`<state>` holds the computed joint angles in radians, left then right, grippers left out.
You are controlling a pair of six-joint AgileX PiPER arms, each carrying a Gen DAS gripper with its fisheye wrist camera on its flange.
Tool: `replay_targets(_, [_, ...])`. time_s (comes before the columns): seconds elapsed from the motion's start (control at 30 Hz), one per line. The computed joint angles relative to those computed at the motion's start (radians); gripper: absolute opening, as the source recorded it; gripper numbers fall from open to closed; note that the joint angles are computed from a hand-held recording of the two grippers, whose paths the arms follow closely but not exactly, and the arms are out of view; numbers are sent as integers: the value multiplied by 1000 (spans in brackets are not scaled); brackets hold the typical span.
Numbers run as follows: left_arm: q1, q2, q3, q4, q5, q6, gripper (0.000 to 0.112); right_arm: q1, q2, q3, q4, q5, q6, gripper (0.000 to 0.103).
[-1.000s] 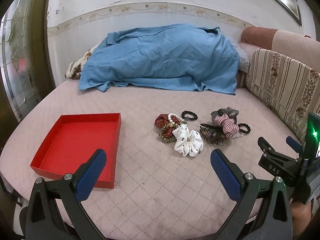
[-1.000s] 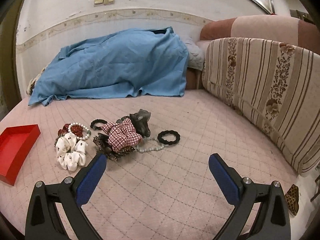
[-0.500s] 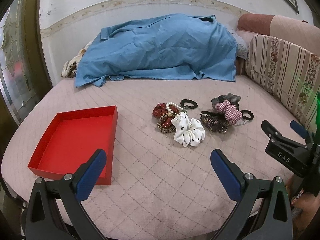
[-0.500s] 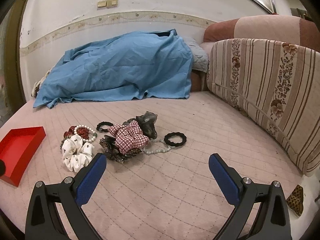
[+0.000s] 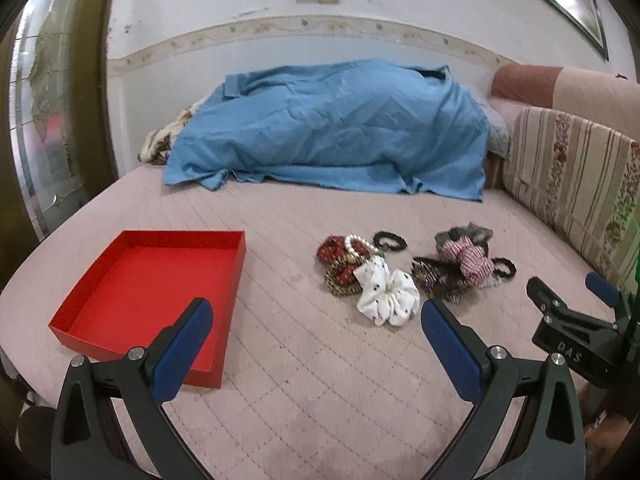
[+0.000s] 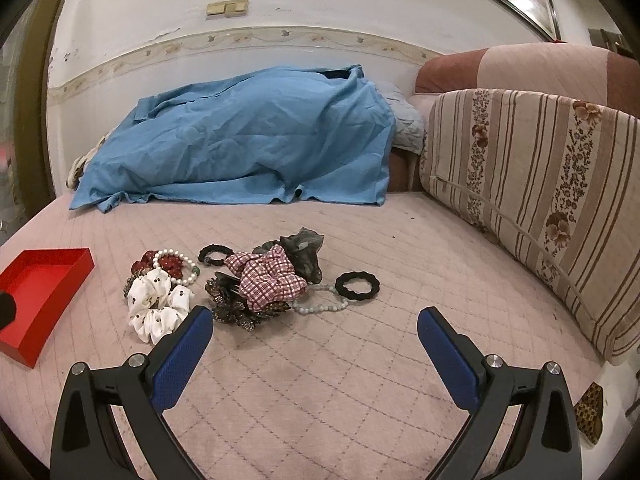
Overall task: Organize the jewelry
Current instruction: 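Grasp the white polka-dot scrunchie with the left gripper while the right grasps the plaid scrunchie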
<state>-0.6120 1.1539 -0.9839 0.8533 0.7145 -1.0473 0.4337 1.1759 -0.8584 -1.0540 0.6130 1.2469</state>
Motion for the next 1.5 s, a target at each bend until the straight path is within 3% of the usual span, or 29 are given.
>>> replay_targets(0.3, [33,19,0,10,7,29,103,-3,10,-4,34,-22,-34,103])
replay_targets(0.4, [93,39,-25,-37,5,125,103,-75,22,-27,228,-99,-207,103])
replay_targets(0.63, [270,121,-138,-348,-28,456,103,-224,139,-167,645,-144,-664,102])
replay_targets(0.77, [303,194,-218,-507,-20,596,103,-290,219,-259,837,-158,-887,94])
replay_targets(0.87, [303,262,-284,-615,-15,684,103,-339,284,-325,1030,-151,-1095,84])
replay_targets(0.97, [292,358,-371,-721,4,776,95,-374,336,-368,1182,-134,-1253,78])
replay_targets(1.03, [273,428,-429,-734,24,793,84,-396,375,-399,1281,-106,-1343,73])
replay_targets(1.1, [256,494,-478,-738,40,801,81,-420,411,-427,1377,-80,-1423,70])
replay_targets(1.33, [250,684,-627,-756,78,811,79,-452,528,-527,1546,4,-1558,66])
replay_targets(1.4, [260,716,-657,-782,94,827,68,-450,563,-558,1541,24,-1542,66])
replay_targets(1.47, [272,748,-690,-823,123,858,44,-450,580,-573,1550,34,-1545,48])
replay_targets(1.5, [279,765,-710,-851,140,878,20,-452,587,-582,1558,46,-1555,43])
